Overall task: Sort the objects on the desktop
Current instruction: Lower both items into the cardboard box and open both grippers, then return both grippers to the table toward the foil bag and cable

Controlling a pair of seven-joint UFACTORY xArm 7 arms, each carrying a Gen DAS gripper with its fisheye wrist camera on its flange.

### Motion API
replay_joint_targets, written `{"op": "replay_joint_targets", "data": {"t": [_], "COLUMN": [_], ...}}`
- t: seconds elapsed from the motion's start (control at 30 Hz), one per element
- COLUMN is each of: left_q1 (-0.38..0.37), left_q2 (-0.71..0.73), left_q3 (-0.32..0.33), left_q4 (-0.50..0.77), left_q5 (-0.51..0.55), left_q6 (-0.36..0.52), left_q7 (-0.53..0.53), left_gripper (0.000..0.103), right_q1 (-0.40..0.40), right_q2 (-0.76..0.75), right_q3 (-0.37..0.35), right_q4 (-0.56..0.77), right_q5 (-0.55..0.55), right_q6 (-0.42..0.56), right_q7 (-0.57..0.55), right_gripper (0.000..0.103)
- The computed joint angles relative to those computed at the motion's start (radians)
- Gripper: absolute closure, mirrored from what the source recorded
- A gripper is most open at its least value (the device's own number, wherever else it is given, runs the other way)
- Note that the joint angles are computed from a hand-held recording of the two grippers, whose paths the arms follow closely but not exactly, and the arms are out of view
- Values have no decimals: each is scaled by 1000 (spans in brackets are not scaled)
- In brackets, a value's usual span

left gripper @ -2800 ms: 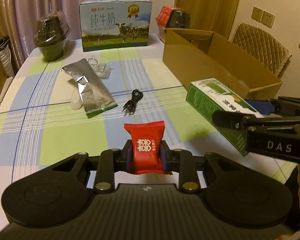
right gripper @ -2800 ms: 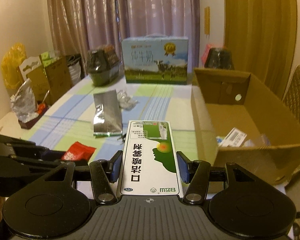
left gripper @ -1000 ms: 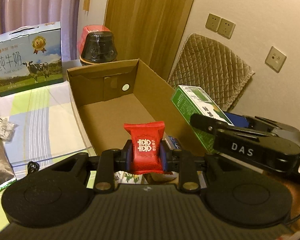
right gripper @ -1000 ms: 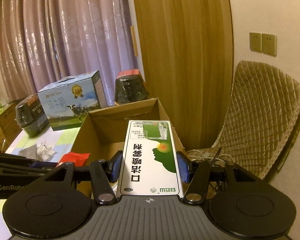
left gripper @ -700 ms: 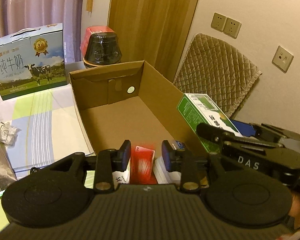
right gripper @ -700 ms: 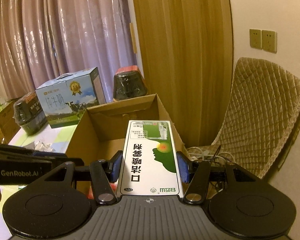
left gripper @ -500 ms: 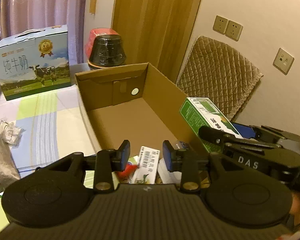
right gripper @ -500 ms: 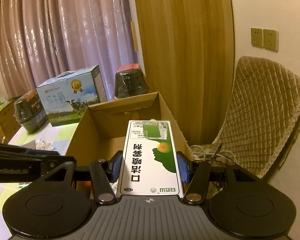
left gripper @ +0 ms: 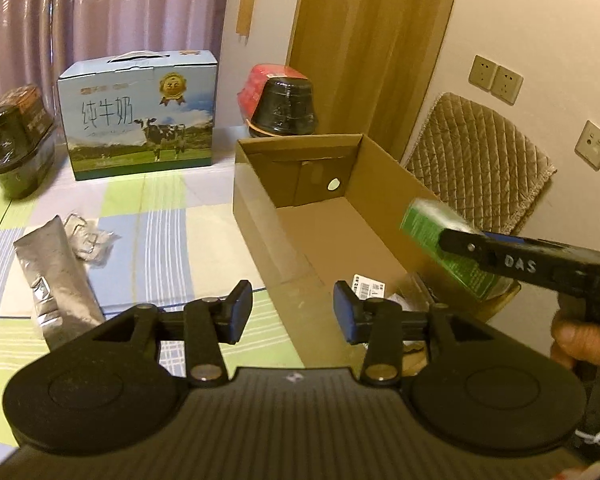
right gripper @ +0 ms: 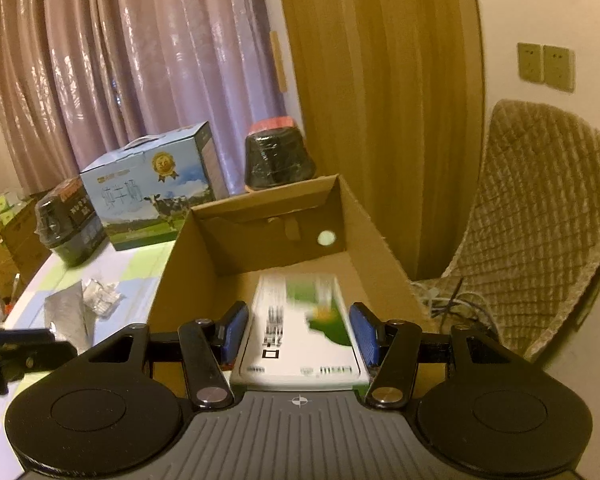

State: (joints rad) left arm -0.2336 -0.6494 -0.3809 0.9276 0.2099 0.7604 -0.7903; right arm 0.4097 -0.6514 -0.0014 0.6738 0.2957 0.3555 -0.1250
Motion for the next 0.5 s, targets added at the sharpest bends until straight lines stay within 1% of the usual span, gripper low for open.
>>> {"op": "replay_joint_targets", "data": {"t": [0.07,0.1,0.13,0.17,0.33,0.5], "left_q1": [-3,-7,-9,-11,-23,-31], "left_q2": [-10,-18,-26,-33,-87,-166], "left_q3": [4,8,9,11,21,23], "left_q4": [-9,-17,-24,-30,-75,-124], "left_q5": [-4,-7,-10,-14,-38,-65], "left_q6": [6,8,11,14,28,59], "left_q7": [-1,2,1,1,3,-5], "left_gripper": [64,64,64,63,60,53], "right_q1": [-21,-21,-21,-25,-39,-35], "right_q2": [1,-7,-17,-30,-124,-221], "right_q3": [17,15,13,13,12,29], "right_q4": [1,-6,-13,-22,-74,-116], "right_q5": [-10,-8,-8,-11,-27,-35], "right_q6": [0,-5,-4,0,38,74], "right_q7": [24,31,35,39,63,96], "right_gripper": [44,37,32,30,26,21]}}
